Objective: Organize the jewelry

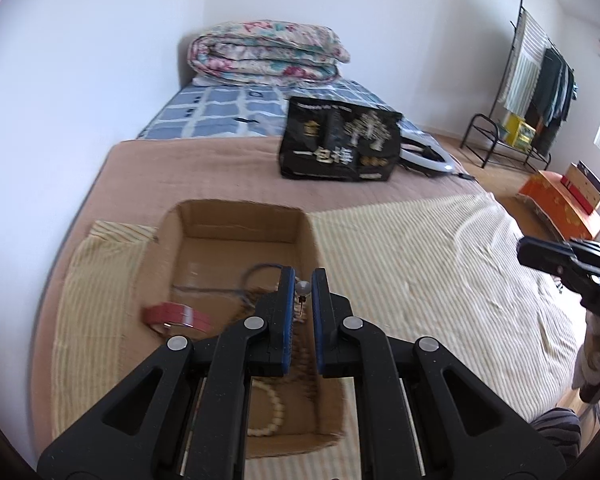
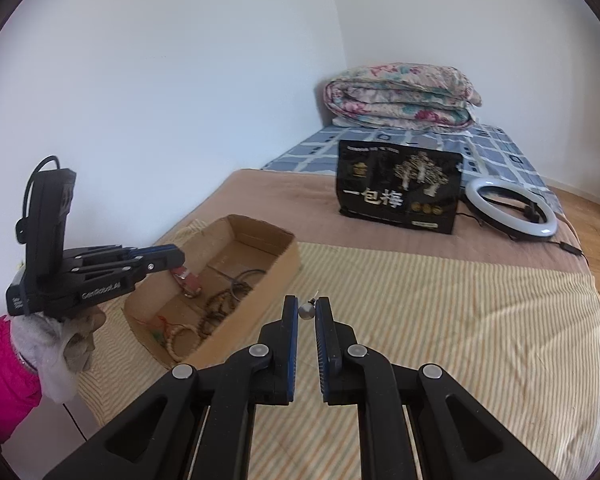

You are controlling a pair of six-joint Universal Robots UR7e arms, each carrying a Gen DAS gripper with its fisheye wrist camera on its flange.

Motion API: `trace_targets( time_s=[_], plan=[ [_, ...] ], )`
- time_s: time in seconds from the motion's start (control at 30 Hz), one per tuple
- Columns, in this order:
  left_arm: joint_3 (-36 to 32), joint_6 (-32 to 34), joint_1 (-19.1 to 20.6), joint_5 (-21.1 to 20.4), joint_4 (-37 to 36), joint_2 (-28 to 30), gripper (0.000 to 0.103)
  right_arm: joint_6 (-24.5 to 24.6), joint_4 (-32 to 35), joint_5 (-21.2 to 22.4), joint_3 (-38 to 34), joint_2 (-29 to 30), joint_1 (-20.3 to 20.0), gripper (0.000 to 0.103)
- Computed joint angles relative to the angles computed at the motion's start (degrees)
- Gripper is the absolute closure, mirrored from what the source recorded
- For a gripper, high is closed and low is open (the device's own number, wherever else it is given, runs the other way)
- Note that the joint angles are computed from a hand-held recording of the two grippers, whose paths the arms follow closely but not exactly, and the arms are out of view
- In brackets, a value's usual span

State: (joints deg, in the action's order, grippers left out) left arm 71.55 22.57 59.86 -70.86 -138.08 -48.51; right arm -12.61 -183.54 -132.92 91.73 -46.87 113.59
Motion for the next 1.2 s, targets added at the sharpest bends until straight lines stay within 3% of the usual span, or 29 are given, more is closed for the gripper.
trace_targets(
  time_s=[0.67,1.2],
  plan=[
    [-18.74,-0.41,4.29,-0.22,8.54,9.9,0.096,-0.72,9.75,4.66,-16.96,12.0,-1.03,0.097],
    [-24.75,-0.46,5.05,0.16,11.09,14.36,0.096,-0.21,14.57,5.38,-24.7,17.57,-2.93,0.096]
  ],
)
